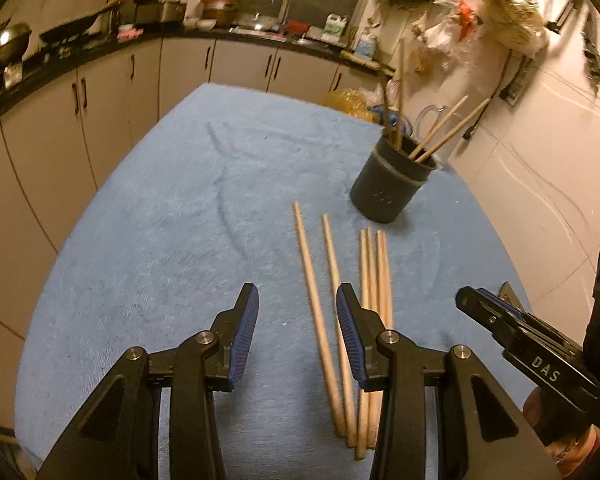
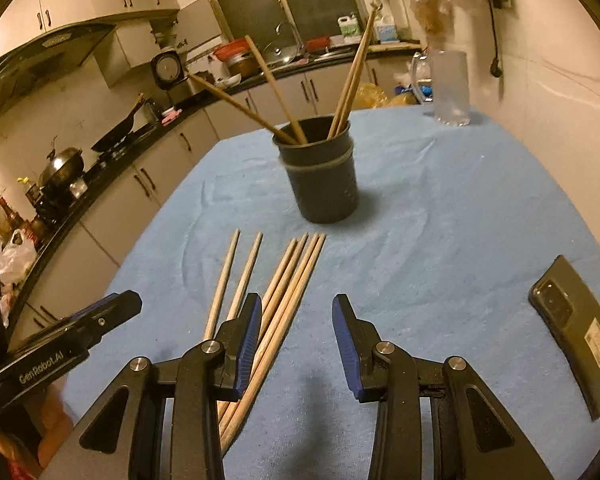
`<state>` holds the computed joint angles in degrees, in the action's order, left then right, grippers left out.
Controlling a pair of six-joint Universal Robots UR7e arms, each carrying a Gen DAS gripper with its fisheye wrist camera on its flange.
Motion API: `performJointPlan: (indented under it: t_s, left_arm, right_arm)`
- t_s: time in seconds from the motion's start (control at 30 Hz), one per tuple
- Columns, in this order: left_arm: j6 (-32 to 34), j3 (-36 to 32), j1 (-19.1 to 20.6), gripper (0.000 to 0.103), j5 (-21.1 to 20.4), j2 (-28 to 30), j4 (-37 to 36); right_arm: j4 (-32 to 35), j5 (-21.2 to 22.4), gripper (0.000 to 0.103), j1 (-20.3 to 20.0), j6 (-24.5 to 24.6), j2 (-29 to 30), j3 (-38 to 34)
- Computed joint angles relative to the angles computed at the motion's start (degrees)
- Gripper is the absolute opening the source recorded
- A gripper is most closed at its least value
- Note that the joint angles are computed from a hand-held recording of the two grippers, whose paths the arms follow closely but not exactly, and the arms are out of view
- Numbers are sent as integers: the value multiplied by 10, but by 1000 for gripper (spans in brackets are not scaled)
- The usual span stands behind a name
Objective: Organize utensils
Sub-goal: 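Withdraw both open grippers from the cup toward the remaining chopsticks, then close the left gripper on a chopstick while the right gripper grasps another chopstick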
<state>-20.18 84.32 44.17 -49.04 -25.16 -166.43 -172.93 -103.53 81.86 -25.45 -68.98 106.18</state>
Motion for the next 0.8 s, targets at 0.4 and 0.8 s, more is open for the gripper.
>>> performJointPlan:
  t_s: [0.4, 0.8]
  left_arm:
    - [-73, -45, 28, 39, -50, 4, 117]
    - [-67, -79, 40, 39, -50, 16, 158]
  right_arm:
    - [96, 16, 40, -20, 59, 10, -49]
    - [269, -8, 15, -10, 155, 98, -199]
